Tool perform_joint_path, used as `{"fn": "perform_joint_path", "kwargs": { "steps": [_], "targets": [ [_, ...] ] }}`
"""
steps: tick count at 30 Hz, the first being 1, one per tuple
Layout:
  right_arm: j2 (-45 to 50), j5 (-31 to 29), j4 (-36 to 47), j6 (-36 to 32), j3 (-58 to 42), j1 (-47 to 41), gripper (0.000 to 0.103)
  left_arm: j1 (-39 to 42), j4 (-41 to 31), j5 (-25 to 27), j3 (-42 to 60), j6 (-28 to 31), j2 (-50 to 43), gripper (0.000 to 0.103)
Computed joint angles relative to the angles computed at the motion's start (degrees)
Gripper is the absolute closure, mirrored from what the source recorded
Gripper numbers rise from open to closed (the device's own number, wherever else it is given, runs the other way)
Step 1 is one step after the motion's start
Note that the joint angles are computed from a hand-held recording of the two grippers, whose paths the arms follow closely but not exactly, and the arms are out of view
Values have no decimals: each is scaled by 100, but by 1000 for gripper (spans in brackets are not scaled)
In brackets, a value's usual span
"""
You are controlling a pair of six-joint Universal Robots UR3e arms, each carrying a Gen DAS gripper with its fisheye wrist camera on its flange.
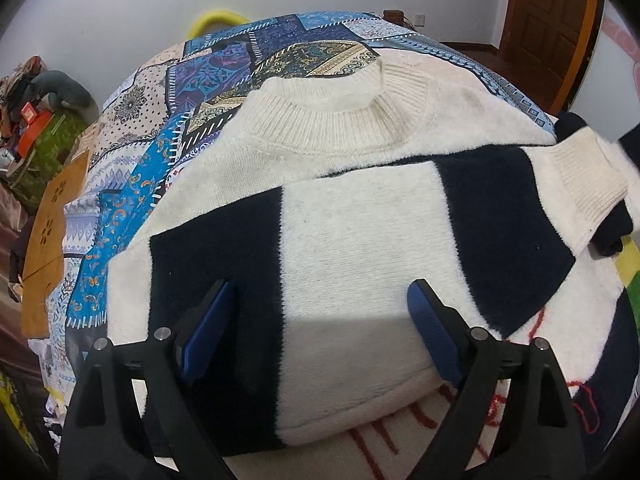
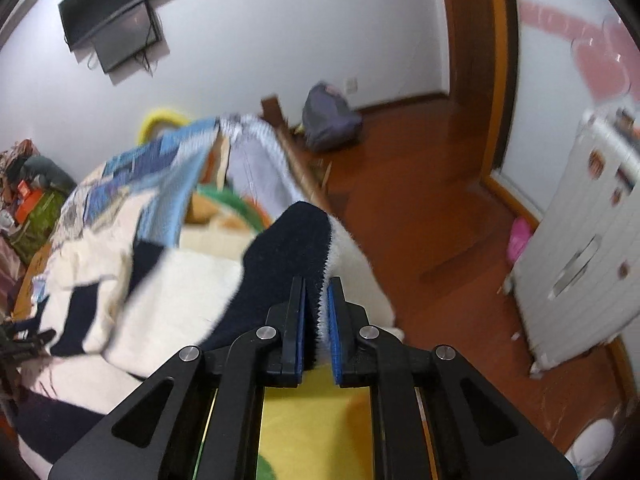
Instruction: Fold small clothes
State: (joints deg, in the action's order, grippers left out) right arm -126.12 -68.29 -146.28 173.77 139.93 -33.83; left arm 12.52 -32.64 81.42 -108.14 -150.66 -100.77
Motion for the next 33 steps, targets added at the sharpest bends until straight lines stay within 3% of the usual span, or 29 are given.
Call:
{"fn": "perform_joint_path", "kwargs": {
  "steps": [7, 16, 21, 33],
  "targets": [
    [-358, 176, 860, -189, -1411, -151, 94, 13, -10, -15, -2, 6, 11, 14],
    [965, -978, 154, 384, -2993, 1816, 94, 68, -142, -98, -26, 56, 160, 14],
    [2071, -1654, -426, 686, -3525, 3158, 94, 439, -352, -478, -390, 396, 777, 14],
    [4482, -1946, -805, 1132, -5314, 5103, 94, 1872, -1266, -1425, -726, 1200, 1959, 14]
  ]
}}
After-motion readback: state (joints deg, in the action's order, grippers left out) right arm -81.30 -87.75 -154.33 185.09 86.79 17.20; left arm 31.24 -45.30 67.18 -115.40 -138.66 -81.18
